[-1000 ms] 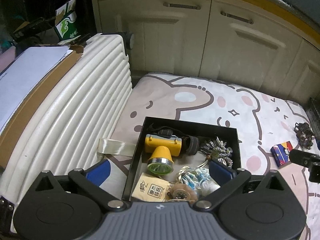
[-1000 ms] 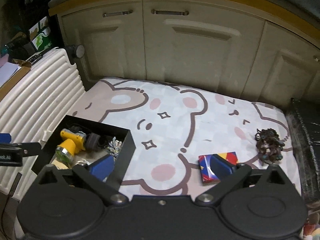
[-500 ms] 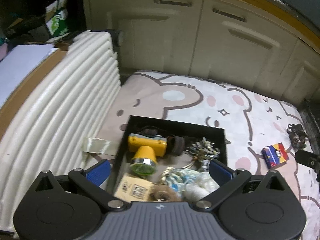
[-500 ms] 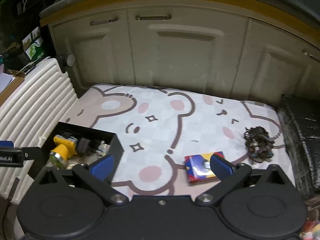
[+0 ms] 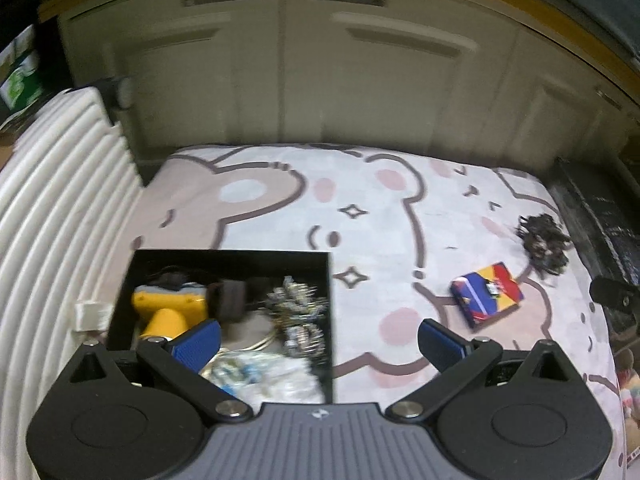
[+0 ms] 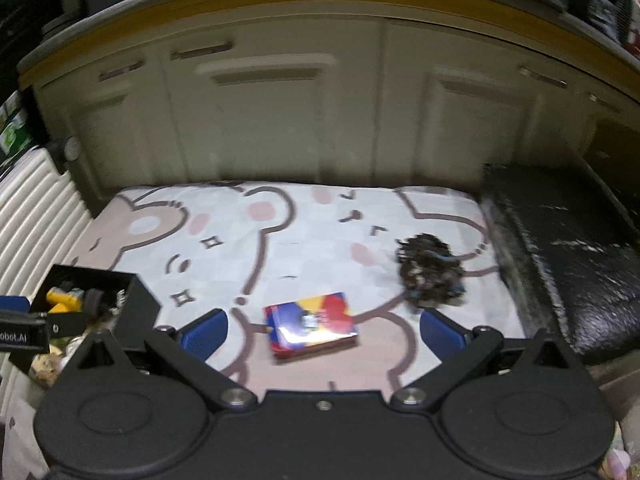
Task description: Organize objects
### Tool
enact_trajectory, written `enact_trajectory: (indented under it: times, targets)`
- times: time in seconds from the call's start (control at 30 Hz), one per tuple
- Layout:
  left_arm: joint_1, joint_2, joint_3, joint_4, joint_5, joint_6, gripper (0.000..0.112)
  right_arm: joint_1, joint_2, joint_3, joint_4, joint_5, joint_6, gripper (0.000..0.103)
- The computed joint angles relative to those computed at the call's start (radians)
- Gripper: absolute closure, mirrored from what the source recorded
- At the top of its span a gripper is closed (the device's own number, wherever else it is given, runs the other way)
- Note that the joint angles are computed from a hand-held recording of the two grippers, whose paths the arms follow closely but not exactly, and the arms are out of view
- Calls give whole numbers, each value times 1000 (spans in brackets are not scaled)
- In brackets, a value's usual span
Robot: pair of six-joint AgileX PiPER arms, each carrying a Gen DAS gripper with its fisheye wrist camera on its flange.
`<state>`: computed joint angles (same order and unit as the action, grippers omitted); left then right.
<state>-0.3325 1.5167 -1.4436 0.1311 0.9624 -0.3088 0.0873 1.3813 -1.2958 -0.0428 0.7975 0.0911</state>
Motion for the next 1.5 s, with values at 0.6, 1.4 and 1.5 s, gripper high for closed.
enact_trajectory:
  times: [0.6,1.4,1.5]
  targets:
    - [-141,142,-88,-1,-73,-89,9,-193,62,104,83,-207,-20,0]
    - [-171,363,-155,-102,-207,13,9,-259,392,-32,317,-206,134,100]
    - [-148,383,-161,-181,-207,79,9,-244,428,-55,355,-206,113,101]
